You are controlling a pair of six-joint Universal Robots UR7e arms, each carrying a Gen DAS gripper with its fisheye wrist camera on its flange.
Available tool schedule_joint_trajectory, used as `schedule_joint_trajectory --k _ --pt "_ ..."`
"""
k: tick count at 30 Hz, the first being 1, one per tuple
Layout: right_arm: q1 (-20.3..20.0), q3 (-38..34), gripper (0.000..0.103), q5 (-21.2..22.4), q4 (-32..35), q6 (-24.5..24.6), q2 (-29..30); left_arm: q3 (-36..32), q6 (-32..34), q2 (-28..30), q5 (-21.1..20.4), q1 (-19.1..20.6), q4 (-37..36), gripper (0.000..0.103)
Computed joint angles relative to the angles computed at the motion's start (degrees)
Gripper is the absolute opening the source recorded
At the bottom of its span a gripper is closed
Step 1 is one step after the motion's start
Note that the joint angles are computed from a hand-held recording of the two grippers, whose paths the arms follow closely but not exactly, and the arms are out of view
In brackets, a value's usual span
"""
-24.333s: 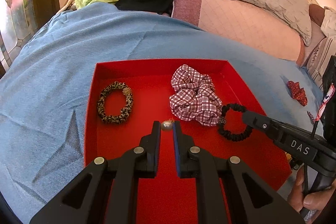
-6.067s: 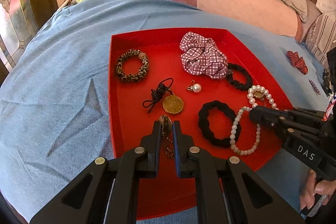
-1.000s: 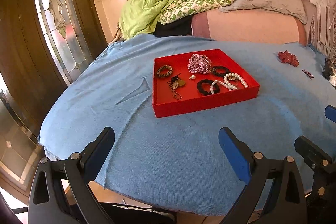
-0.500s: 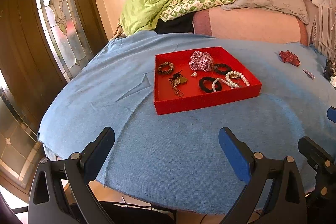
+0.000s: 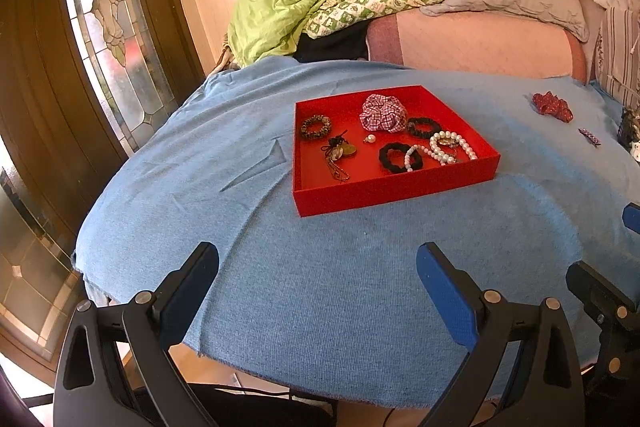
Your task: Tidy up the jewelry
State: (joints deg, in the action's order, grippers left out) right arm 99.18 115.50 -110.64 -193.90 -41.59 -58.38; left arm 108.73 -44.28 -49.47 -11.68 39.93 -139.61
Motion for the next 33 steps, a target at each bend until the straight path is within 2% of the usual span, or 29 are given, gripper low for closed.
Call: schedule_joint_trajectory --k 18,33 --pt "0.0 -0.3 0.095 -0.8 0.9 -0.2 0.4 -0.4 -3.4 -0.7 -0.4 0.3 4.7 0.099" --pt "0.0 -1.0 0.095 -1.9 2.0 0.4 0.7 -0.5 -3.1 -0.7 -0.7 0.4 4.6 0.099"
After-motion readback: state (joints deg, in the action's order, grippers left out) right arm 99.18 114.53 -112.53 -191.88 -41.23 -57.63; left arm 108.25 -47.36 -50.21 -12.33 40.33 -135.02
